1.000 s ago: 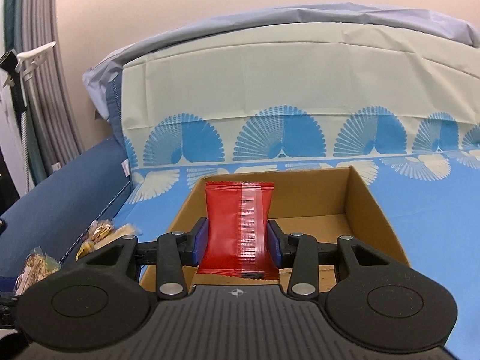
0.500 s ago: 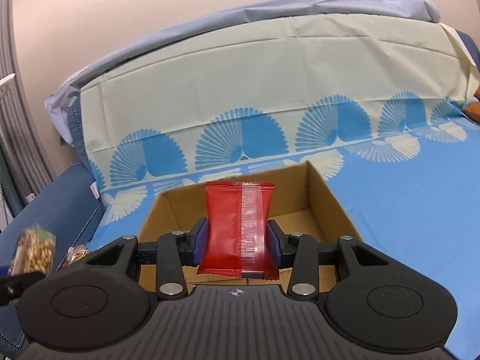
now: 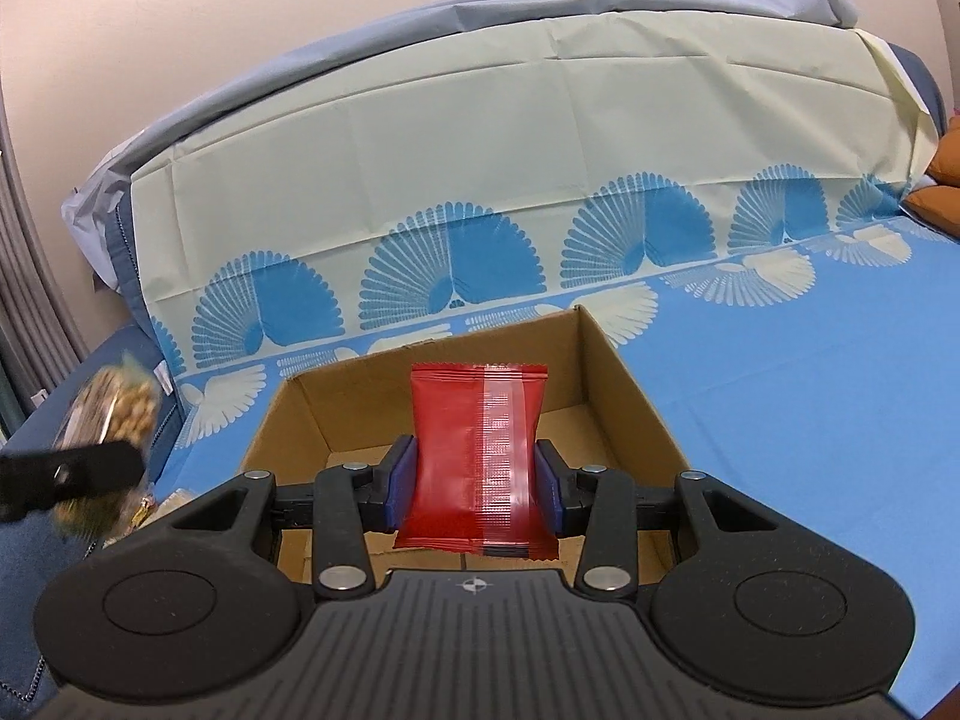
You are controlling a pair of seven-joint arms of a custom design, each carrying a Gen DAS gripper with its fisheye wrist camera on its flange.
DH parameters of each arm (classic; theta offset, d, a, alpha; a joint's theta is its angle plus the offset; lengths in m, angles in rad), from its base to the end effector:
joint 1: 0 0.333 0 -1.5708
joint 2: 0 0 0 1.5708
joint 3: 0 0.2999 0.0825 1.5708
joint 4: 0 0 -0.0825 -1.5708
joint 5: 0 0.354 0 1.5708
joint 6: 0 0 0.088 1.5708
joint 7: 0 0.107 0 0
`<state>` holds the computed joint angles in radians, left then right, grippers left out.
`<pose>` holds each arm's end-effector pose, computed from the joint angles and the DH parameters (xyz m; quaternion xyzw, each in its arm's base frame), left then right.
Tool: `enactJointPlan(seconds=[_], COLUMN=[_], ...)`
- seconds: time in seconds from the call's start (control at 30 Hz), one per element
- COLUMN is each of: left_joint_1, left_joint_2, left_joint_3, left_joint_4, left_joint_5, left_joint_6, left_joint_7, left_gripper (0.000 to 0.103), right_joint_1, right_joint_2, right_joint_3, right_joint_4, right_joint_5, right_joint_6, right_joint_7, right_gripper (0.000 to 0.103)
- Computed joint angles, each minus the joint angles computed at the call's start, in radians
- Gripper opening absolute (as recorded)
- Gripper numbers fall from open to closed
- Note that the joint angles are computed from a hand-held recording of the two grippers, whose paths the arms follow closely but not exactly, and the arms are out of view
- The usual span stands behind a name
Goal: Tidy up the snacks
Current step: 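Open the left tool over the box while the right tool releases the red packet into it, then move both tools back from the box to the snack pile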
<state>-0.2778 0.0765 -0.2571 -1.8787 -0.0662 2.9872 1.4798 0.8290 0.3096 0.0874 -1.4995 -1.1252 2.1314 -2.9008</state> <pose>0.5218 -0.2974 0.5913 -0.4901 0.7176 -0.4530 0.1991 0.4374 0.4916 0.5403 -0.4711 0.7267 -0.3270 0.3783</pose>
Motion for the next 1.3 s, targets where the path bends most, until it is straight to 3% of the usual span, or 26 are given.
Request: enactJointPlan(seconds=[0.43,0.5,0.53,0.63,0.73,0.8,0.87,0.9,0.97,1.0,1.03,1.07,1.13,1.2,1.3], left_joint_1=[-0.062,-0.043,-0.025,0.000,0.008,0.074,0.157,0.173,0.166,0.158,0.159,0.178,0.210,0.218,0.168], left_joint_2=[0.137,0.158,0.166,0.160,0.102,0.046,-0.014,-0.047,-0.109,-0.141,-0.168,-0.196,-0.230,-0.253,-0.264], left_joint_3=[0.013,-0.017,-0.044,-0.073,-0.066,-0.132,-0.226,-0.238,-0.205,-0.172,-0.141,-0.117,-0.071,-0.014,0.100], left_joint_4=[0.203,0.239,0.254,0.254,0.154,0.044,-0.046,-0.084,-0.141,-0.174,-0.209,-0.253,-0.311,-0.359,-0.404], left_joint_5=[0.129,0.081,0.035,-0.051,-0.075,-0.212,-0.477,-0.604,-0.863,-0.946,-0.962,-0.908,-0.822,-0.797,-0.889], left_joint_6=[-0.026,-0.041,-0.051,-0.056,0.020,0.117,0.166,0.169,0.130,0.104,0.080,0.051,-0.001,-0.015,-0.001], left_joint_7=[-0.127,-0.096,-0.062,-0.001,0.048,0.196,0.457,0.575,0.810,0.882,0.895,0.846,0.773,0.791,0.955], left_gripper=[0.084,0.087,0.093,0.101,0.101,0.101,0.101,0.101,0.099,0.094,0.083,0.074,0.034,0.020,0.019], right_joint_1=[-0.008,-0.009,-0.010,-0.018,-0.012,-0.008,-0.005,-0.003,0.004,0.008,0.013,0.019,0.031,0.043,0.058], right_joint_2=[-0.004,-0.004,-0.005,0.006,0.004,0.003,0.008,0.012,0.022,0.030,0.037,0.047,0.069,0.092,0.127], right_joint_3=[0.001,0.001,0.001,0.004,0.000,0.000,0.001,0.001,-0.001,-0.002,-0.003,-0.004,-0.008,-0.015,-0.029], right_joint_4=[-0.007,-0.009,-0.011,0.003,-0.004,-0.007,-0.002,0.004,0.016,0.027,0.036,0.049,0.078,0.108,0.153], right_joint_5=[0.016,0.019,0.021,0.058,0.062,0.056,0.055,0.055,0.048,0.044,0.040,0.037,0.032,0.032,0.035], right_joint_6=[0.005,0.005,0.004,0.002,-0.010,-0.019,-0.030,-0.034,-0.041,-0.043,-0.046,-0.048,-0.046,-0.036,0.007], right_joint_7=[-0.007,-0.007,-0.008,-0.038,-0.044,-0.048,-0.053,-0.056,-0.061,-0.070,-0.081,-0.096,-0.127,-0.161,-0.203], right_gripper=[0.043,0.044,0.044,0.057,0.066,0.069,0.069,0.069,0.069,0.069,0.069,0.068,0.068,0.061,0.046])
